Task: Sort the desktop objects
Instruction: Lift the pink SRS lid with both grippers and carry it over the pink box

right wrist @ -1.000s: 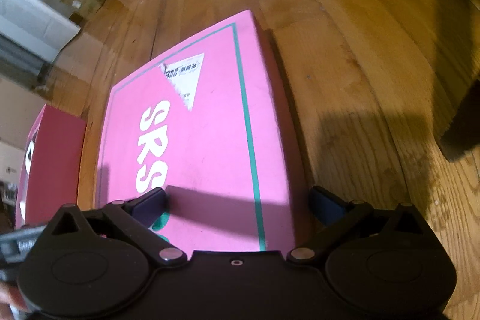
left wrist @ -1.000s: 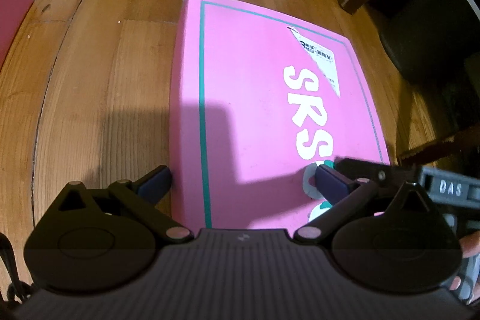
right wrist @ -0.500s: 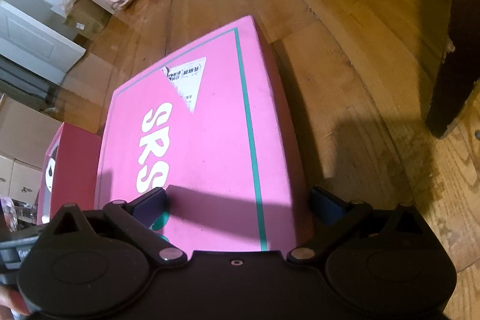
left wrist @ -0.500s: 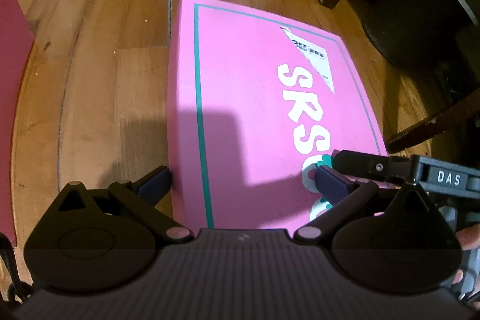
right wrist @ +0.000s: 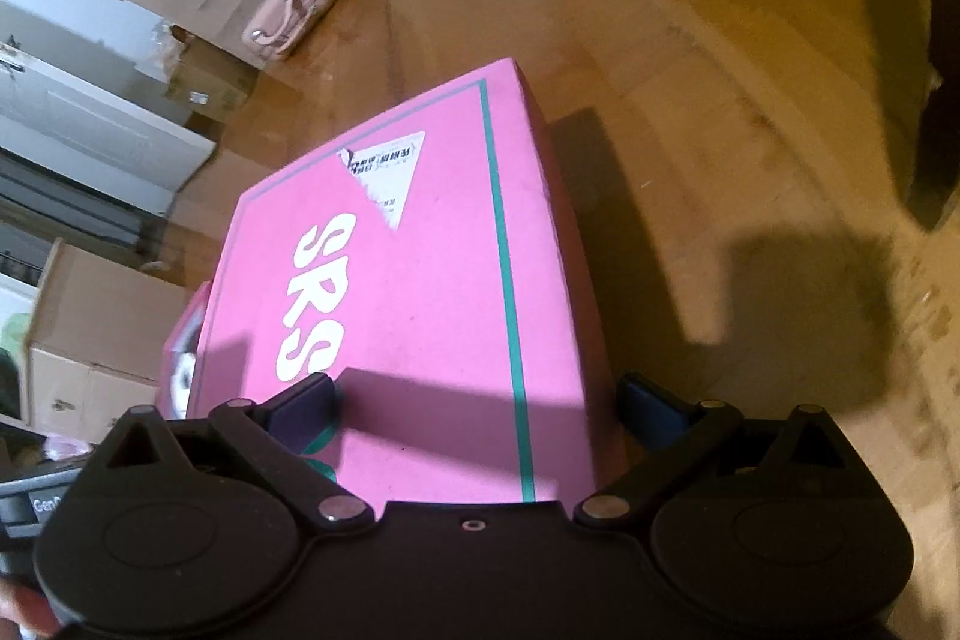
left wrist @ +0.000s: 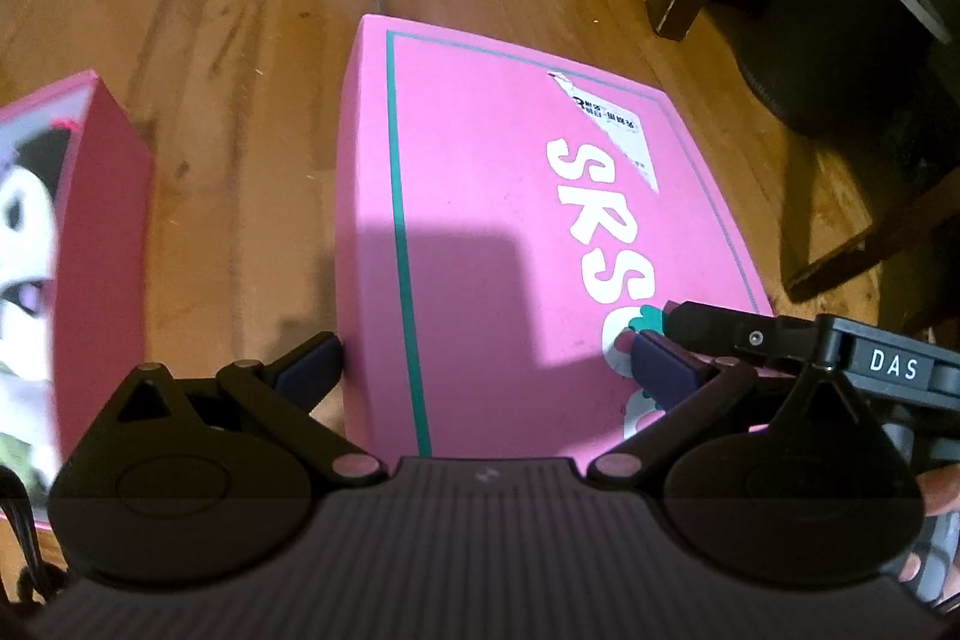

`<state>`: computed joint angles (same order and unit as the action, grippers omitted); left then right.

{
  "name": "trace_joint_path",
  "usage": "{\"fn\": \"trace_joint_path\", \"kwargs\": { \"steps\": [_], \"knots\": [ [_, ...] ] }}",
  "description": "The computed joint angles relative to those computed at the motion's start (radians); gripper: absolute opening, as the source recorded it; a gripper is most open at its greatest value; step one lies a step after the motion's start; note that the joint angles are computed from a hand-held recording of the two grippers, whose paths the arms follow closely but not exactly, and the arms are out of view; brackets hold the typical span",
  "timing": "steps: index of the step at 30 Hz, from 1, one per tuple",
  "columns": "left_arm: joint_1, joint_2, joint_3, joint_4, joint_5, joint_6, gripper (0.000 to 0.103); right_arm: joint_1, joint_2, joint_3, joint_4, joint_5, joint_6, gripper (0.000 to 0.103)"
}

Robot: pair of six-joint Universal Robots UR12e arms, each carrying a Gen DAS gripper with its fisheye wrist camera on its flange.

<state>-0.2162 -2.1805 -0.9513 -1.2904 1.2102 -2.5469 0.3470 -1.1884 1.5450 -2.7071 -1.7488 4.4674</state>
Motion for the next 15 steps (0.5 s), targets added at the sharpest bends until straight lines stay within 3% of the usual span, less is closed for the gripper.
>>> {"fn": "trace_joint_path", "kwargs": {
  "steps": [4,10,15],
  "knots": [
    [0.001,0.024,0.012,0.023,0.074,0.038,0.103,0.008,0.017,-0.024,-0.070,0.036,0.027,0.101],
    [0.026,0.067,0.012,0.098,0.135,0.088,0.102,0.027,0.067,-0.111,-0.155,0.067,-0.005,0.100],
    [0.076,0.062,0.039,0.108,0.087,0.079,0.103,0.046,0.122,-0.235,-0.095,0.046,-0.059,0.100]
  ]
}}
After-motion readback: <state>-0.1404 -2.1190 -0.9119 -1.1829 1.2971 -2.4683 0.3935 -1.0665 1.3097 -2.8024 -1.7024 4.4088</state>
